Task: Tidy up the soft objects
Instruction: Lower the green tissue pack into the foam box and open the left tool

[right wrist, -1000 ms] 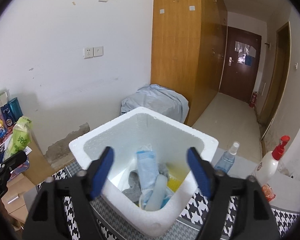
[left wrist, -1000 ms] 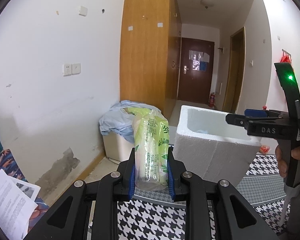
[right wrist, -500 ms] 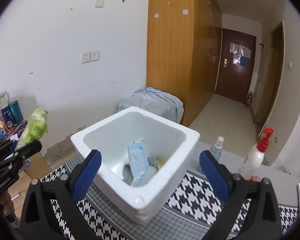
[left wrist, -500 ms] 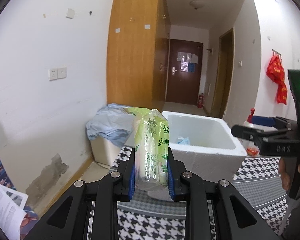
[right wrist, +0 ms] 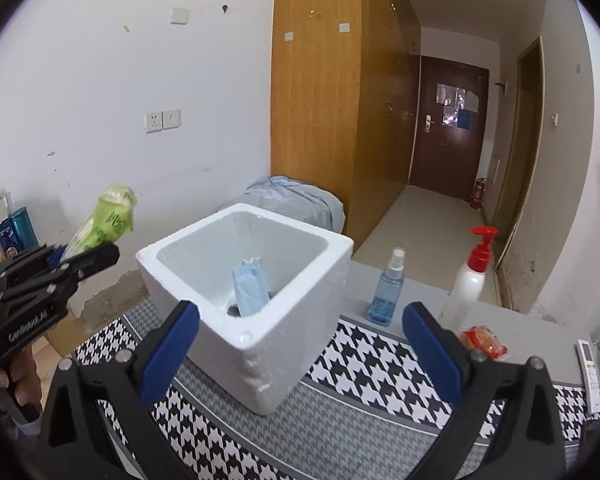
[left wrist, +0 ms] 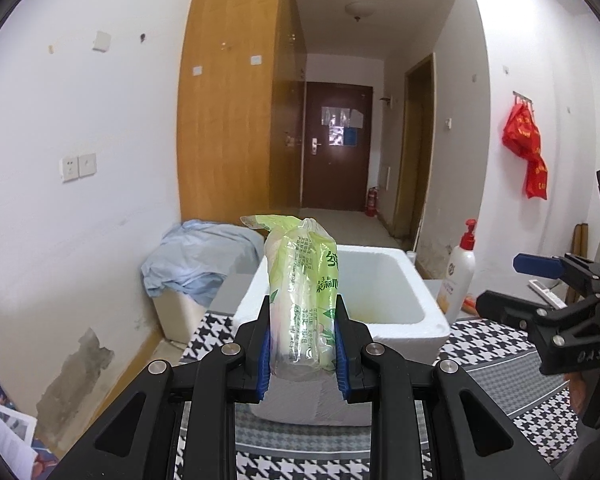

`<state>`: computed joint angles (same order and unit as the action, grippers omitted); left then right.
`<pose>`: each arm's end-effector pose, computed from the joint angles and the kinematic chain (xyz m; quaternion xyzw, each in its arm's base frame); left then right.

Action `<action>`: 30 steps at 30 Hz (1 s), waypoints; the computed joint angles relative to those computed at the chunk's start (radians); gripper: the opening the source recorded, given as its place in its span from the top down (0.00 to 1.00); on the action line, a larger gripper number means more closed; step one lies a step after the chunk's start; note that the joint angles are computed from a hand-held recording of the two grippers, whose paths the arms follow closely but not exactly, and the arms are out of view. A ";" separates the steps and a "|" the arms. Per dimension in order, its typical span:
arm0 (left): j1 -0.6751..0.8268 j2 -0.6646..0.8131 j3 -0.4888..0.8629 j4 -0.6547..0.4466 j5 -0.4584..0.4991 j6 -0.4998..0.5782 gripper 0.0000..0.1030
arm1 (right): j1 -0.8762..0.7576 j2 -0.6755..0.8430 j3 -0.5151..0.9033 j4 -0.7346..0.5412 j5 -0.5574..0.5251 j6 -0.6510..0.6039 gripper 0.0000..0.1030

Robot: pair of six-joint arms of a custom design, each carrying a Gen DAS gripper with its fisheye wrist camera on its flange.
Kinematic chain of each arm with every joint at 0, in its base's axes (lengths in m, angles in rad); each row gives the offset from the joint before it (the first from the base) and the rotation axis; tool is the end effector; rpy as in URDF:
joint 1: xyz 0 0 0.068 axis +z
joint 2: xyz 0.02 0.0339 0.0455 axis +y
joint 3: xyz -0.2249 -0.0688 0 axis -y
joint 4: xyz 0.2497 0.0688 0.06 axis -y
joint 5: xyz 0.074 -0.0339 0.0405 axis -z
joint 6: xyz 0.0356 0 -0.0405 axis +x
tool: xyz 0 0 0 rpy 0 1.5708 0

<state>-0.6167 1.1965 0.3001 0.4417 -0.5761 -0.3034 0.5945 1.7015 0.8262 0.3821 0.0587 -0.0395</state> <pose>0.2020 -0.1194 0.1196 -0.0217 0.8269 -0.0095 0.5619 0.2927 0.1953 0.1314 -0.2531 0.8199 0.1163 0.5002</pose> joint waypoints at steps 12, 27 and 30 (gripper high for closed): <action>0.039 0.115 0.111 0.005 0.115 0.056 0.74 | -0.044 -0.107 -0.135 0.035 0.001 0.018 0.00; 0.064 0.245 0.220 0.006 0.191 0.080 0.74 | -0.108 -0.262 -0.337 0.075 0.026 0.046 0.00; 0.088 0.266 0.239 0.000 0.221 0.085 0.74 | -0.115 -0.290 -0.380 0.093 0.036 0.052 0.00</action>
<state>-0.5292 1.4622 0.5392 0.4420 -0.3556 -0.2180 0.4797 1.4118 0.4464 0.4753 0.0949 0.0130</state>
